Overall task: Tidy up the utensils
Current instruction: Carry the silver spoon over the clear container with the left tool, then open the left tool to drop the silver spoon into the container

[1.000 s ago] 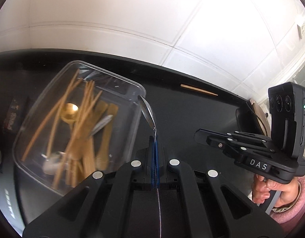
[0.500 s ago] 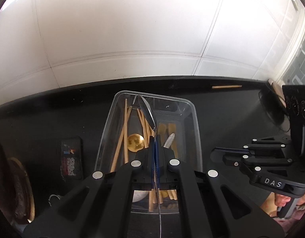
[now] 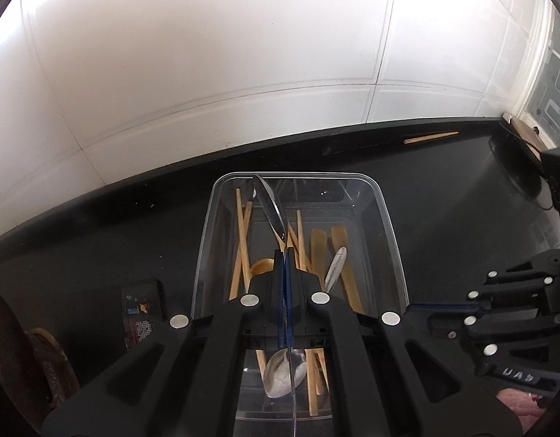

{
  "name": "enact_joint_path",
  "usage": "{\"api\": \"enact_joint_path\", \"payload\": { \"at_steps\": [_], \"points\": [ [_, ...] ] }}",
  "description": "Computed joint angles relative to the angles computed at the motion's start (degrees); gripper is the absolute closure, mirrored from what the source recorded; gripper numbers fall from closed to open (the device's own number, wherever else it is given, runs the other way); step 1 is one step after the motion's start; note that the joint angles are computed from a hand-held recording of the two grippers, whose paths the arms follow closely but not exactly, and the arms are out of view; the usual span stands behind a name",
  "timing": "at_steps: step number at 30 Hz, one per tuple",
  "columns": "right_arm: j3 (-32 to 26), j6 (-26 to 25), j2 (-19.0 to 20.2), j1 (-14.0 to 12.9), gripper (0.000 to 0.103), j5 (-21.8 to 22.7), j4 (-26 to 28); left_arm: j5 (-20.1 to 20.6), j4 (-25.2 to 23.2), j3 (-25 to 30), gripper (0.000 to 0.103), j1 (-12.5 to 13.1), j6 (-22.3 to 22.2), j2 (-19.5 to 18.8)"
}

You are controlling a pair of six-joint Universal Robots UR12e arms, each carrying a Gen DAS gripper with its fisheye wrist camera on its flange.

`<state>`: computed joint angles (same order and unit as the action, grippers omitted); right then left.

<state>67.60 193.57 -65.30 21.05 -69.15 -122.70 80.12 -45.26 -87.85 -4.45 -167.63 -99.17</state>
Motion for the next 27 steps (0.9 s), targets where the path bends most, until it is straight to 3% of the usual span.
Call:
{"api": "enact_joint_path", "payload": {
  "at_steps": [6,9,13,16,18,19,20,21,27],
  "points": [
    [-0.7,0.25,0.57,0.61,0.102,-2.14,0.95,-2.58,-2.25,0.1,0.103,0.63,-0.21,-0.29],
    [-0.85,0.58,0.8,0.67,0.102,-2.18,1.04,-7.07,-5.12,0.71,0.103,1.94,-2.6,-0.76],
    [-0.66,1.2,0.93,0.75,0.102,-2.49,1.12,-7.74,-6.86,1.77,0.099,2.62,-5.79,-1.6],
    [-0.27,2.05,0.7,0.88,0.102,-5.45,0.99,-4.18,-7.14,2.56,0.01,2.22,-7.48,-2.01],
    [0.25,0.79,0.3,1.09,0.099,-8.74,0.79,-2.69,-5.47,2.41,0.005,1.95,-7.35,-2.06],
    [0.86,-0.13,-0.13,1.33,0.083,-11.76,0.37,-2.22,-3.99,2.06,0.005,1.83,-7.47,-2.0],
    [1.51,-0.58,-0.53,1.53,0.061,-14.24,-0.22,-2.14,-3.26,1.95,0.005,1.77,-7.63,-1.99],
    [2.27,-1.03,-0.91,1.57,0.007,-15.76,-1.22,-1.81,-2.81,1.85,0.005,1.63,-7.86,-2.02],
    [5.95,-1.93,-2.06,0.96,0.006,-16.81,-7.65,0.87,-1.89,1.83,0.005,0.22,-7.33,-2.3]
  ]
}}
